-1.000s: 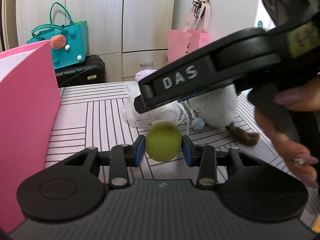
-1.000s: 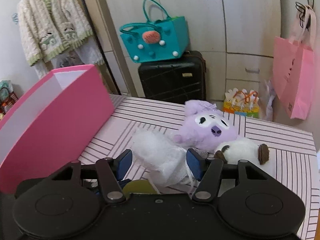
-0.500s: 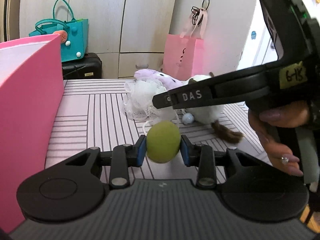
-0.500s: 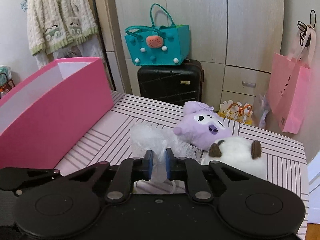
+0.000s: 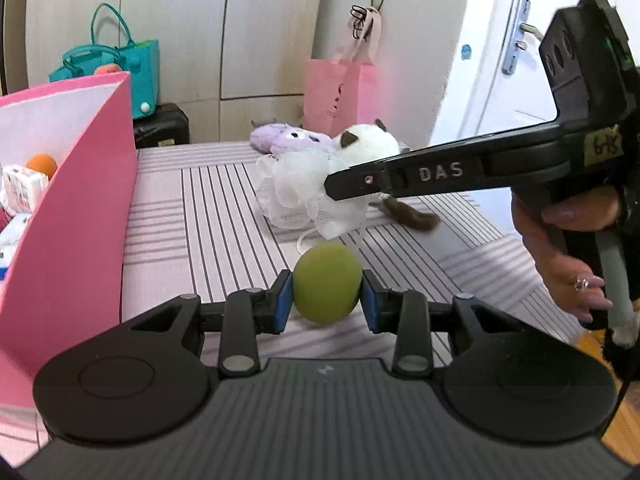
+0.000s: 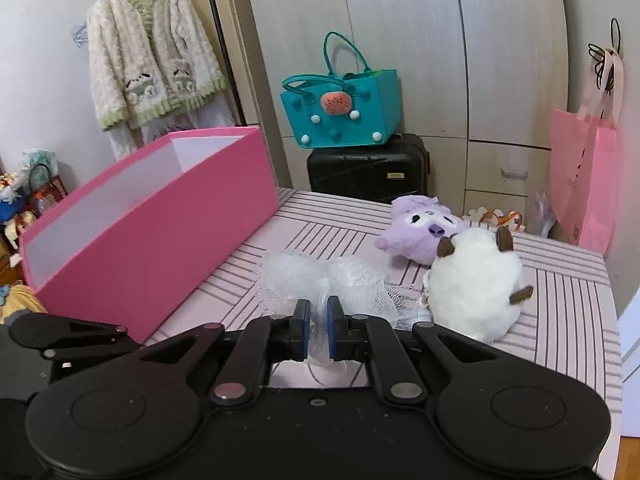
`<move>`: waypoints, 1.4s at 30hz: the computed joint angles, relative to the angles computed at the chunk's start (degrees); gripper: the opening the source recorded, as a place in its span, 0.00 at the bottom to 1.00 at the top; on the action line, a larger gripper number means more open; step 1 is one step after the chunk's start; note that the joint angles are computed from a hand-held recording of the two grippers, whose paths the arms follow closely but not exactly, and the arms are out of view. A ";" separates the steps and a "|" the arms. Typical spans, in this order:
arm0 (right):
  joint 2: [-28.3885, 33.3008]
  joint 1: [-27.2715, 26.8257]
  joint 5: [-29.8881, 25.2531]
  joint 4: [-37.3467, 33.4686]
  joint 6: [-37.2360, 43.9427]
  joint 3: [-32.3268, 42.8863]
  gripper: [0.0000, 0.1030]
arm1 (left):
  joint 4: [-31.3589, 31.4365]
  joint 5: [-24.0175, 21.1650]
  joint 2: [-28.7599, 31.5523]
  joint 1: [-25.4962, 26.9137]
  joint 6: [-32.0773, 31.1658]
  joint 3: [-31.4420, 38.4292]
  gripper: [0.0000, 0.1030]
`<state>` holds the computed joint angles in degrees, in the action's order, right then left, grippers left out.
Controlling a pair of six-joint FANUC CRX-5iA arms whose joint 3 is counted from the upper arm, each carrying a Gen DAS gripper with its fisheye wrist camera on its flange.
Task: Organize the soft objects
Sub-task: 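Lift the sponge and bath puff and carry both over the pink box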
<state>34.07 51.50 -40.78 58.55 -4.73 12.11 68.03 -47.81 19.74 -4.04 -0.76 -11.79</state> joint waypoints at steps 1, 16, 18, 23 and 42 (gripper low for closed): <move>-0.24 0.25 -0.23 -0.38 -0.08 -0.10 0.10 | -0.89 -1.25 0.10 0.58 0.65 0.48 0.33; -4.53 5.55 -1.10 -9.89 0.74 -1.95 0.10 | -9.32 -14.19 -2.32 7.61 4.64 3.22 0.33; -5.19 6.01 0.18 -12.33 1.84 -2.12 0.10 | -10.82 -16.25 -2.43 8.55 5.42 4.06 0.33; -6.09 7.54 0.42 -16.53 5.31 -1.38 0.10 | -15.37 -18.85 -2.98 10.31 8.20 5.83 0.33; -3.55 10.38 -2.23 -31.42 22.57 11.75 0.10 | -25.53 -31.18 -4.47 17.41 12.72 13.69 0.33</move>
<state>30.52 61.88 -43.02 27.13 17.84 23.87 42.50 -78.99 15.27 13.37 11.96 1.90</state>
